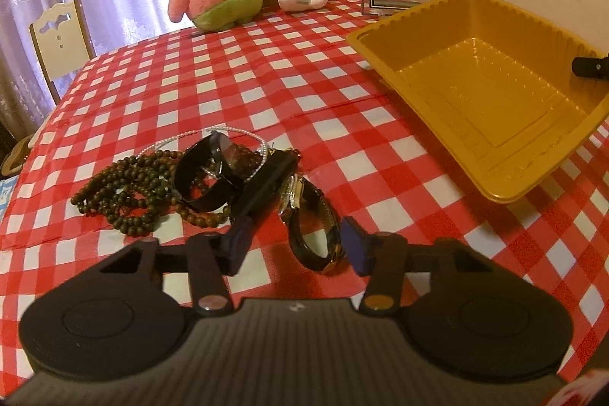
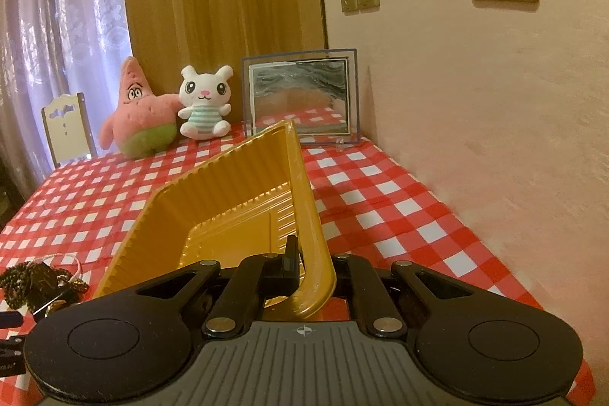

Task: Organize jewelry
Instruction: 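Grasp the black-strap watch with the left tool, then carry the watch into the orange tray and open the left tool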

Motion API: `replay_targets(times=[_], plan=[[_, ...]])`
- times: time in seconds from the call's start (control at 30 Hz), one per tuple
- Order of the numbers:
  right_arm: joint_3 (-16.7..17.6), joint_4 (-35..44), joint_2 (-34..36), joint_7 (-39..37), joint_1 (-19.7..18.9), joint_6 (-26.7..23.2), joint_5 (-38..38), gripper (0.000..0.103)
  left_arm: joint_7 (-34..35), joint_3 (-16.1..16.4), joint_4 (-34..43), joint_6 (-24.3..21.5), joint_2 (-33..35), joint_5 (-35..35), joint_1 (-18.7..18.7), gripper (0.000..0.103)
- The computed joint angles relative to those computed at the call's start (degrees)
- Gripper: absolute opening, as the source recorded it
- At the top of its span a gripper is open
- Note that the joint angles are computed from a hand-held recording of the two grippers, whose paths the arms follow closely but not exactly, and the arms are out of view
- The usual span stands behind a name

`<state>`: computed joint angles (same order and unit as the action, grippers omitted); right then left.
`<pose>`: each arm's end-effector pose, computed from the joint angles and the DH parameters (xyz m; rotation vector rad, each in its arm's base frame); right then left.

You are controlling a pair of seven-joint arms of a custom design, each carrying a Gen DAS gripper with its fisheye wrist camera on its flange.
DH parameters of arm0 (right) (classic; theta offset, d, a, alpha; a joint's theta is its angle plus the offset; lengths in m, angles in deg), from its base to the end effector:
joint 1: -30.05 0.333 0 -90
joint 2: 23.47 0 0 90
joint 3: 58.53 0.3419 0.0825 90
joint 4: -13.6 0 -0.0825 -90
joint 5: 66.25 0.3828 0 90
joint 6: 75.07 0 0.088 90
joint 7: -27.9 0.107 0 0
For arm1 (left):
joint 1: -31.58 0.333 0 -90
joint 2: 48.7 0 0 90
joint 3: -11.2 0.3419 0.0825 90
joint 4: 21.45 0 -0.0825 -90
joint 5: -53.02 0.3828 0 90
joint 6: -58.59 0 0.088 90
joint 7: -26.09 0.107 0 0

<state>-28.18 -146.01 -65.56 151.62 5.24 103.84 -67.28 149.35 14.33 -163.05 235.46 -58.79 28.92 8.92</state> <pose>0.3631 0.0627 0.5260 -1.2470 1.8893 -0.9453 0.4789 -0.1334 0.4738 -1.2809 2.1779 -0.8421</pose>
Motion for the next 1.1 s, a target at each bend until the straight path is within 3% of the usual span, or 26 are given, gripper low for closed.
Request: replay_targets(times=[0.07, 0.33, 0.67, 1.0, 1.1], plan=[[-0.1, 0.2, -0.1, 0.0, 0.1, -0.5, -0.1, 0.006, -1.0, -0.5, 0.5, -0.6, 0.4, 0.4, 0.7, 0.034], [-0.9, 0.3, -0.1, -0.4, 0.9, -1.0, -0.8, 0.006, -8.4, -5.3, 4.2, -5.2, 3.2, 3.6, 6.9, 0.014], [-1.2, 0.5, 0.1, -0.3, 1.1, -1.2, -1.1, 0.006, -11.8, -8.1, 5.7, -8.0, 4.5, 4.7, 10.3, 0.007], [-1.4, 0.4, 0.5, -0.4, 1.2, -0.9, -1.1, 0.006, -9.3, -7.6, 9.1, -17.6, 3.8, -5.9, 11.6, 0.005], [-1.2, 0.6, 0.6, -0.5, 1.2, -1.0, -1.1, 0.006, -9.1, -7.9, 9.1, -17.4, 2.9, -6.7, 12.1, 0.005]])
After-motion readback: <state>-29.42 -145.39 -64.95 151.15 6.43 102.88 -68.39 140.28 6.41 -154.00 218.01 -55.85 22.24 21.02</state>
